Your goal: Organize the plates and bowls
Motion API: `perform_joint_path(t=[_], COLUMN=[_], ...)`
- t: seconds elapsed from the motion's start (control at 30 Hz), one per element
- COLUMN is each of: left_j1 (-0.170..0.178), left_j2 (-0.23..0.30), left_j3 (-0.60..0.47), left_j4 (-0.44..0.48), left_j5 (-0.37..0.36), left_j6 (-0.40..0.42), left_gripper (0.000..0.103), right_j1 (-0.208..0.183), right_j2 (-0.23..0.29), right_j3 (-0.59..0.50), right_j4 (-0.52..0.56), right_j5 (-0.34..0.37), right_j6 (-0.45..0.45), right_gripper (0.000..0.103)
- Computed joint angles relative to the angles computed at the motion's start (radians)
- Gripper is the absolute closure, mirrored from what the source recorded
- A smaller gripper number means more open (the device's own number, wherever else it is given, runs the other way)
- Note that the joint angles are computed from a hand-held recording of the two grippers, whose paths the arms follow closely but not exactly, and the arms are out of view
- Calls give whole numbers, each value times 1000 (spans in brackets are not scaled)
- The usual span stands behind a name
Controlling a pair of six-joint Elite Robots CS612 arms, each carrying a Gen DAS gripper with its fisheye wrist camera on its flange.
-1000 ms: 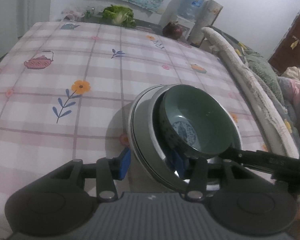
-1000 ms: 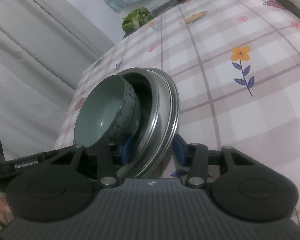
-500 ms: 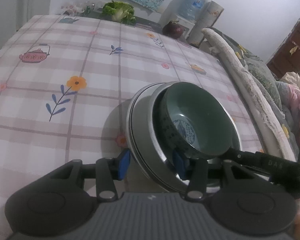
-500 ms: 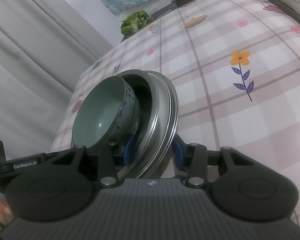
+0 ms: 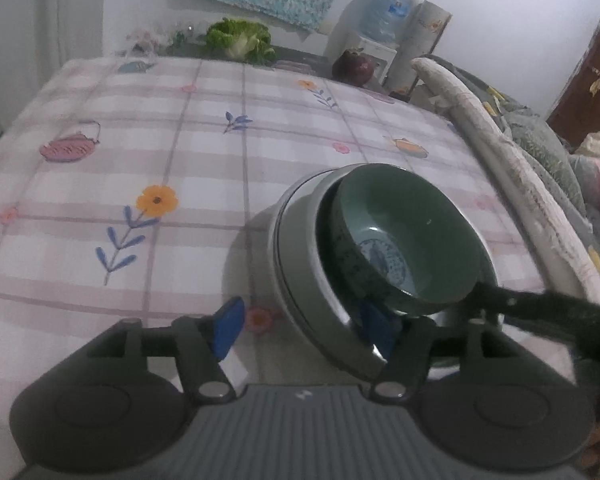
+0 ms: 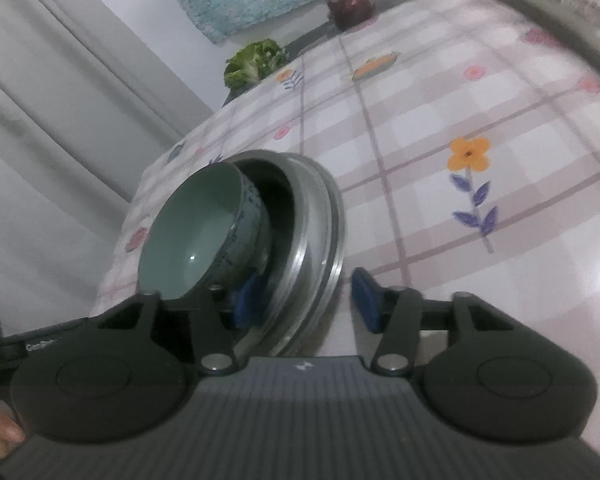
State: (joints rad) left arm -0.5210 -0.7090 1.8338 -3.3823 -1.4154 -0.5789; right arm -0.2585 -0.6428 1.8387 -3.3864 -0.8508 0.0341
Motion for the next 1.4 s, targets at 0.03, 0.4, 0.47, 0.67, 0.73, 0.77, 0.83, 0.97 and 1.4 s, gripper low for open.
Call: perform_joint_path(t=[0.03, 0.4, 0.47, 0.67, 0.73, 0.77, 0.83, 0.97, 1.4], left_j1=[-5, -96, -108, -130, -133, -135, -140, -141, -133], left_j2=[-4, -66, -77, -99, -110, -117, -123, -138, -134], left_j3=[9, 116, 133, 164, 167, 168, 170, 164, 122], left_j4=[-8, -63, -76, -118, -92, -66, -45, 40, 182], left_j5=[15, 318, 352, 413, 418, 425, 444, 432, 365], left_j6=[7, 105, 84, 41, 18, -3, -36, -63, -69], left_gripper=[34, 12, 7, 0, 0, 0, 0, 0, 0], right_j1=[-2, -19, -19, -1, 5, 8, 13, 27, 68], right_j2=[-5, -63, -73, -104, -116, -123, -135, -157, -177], right_j3=[9, 137, 162, 219, 229, 235, 246, 257, 223], right_j4=[-14, -267, -323, -421, -423, -421, -420, -362, -149], right_j5=[-9, -142, -158, -210, -211, -212, -218, -256, -351], right_j6=[-4, -84, -95, -151, -174, -186, -202, -228, -233], right_gripper=[39, 7, 1, 1, 1, 1, 1, 1, 1])
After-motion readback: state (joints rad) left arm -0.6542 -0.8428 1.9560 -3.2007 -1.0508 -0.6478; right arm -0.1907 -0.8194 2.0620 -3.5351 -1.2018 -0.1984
